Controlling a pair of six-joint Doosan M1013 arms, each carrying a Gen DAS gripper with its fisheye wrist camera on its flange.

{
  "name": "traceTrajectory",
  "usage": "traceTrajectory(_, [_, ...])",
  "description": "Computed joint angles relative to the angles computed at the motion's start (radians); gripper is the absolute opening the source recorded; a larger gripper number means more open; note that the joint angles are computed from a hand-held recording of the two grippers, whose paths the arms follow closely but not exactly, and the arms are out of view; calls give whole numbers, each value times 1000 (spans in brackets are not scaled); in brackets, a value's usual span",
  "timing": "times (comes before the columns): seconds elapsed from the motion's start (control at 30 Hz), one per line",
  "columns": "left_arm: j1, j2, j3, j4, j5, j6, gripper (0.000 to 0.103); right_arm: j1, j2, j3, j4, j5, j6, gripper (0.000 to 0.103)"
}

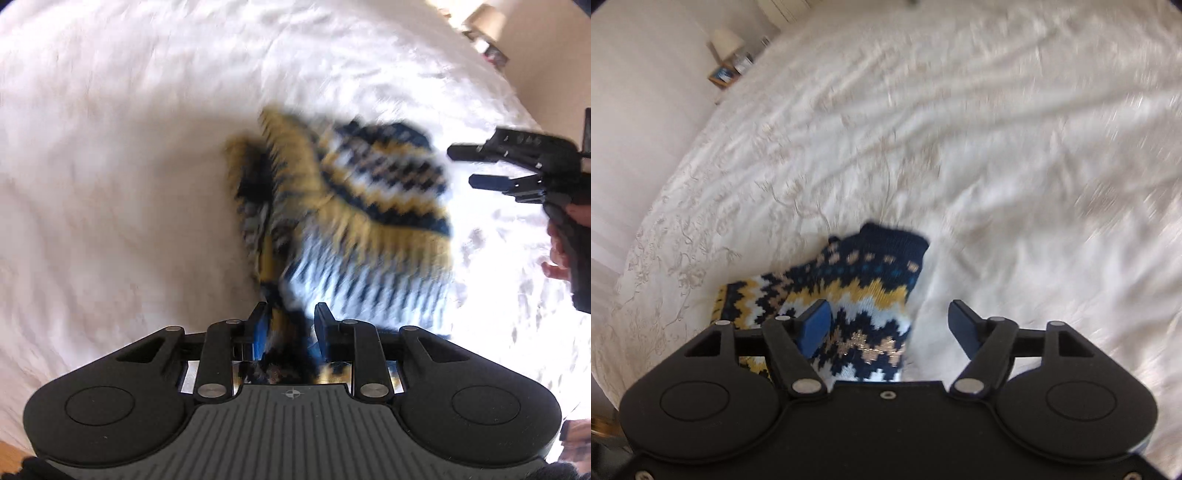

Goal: Fold small clothes

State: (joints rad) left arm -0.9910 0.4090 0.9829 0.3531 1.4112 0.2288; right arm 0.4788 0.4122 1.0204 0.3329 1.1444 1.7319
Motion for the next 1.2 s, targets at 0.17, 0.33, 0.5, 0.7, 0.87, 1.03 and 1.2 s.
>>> traceTrajectory(0.17, [10,59,-116,120,-1,133,26,-2,-23,18,15,-22,-40,31])
traceTrajectory(0.33, [77,110,-156,94,-45,163,27,22,-2,-1,17,-19,-48,30])
traceTrajectory(0.5, [124,81,-51,-13,-53,124,25,41,74,-74,-41,80,-11,30])
traceTrajectory(0.7, [122,26,59,-42,-132,121,30,51,119,-109,-100,120,75,30])
traceTrajectory(0.87, [104,29,25,25,-103,185,27,75,70,-70,-186,26,93,34])
traceTrajectory(1.03, [45,18,0,134,-79,265,27,108,-16,16,-232,-60,101,34])
traceTrajectory(1.2, [42,26,27,-2,-59,295,29,141,-40,72,-251,19,144,34])
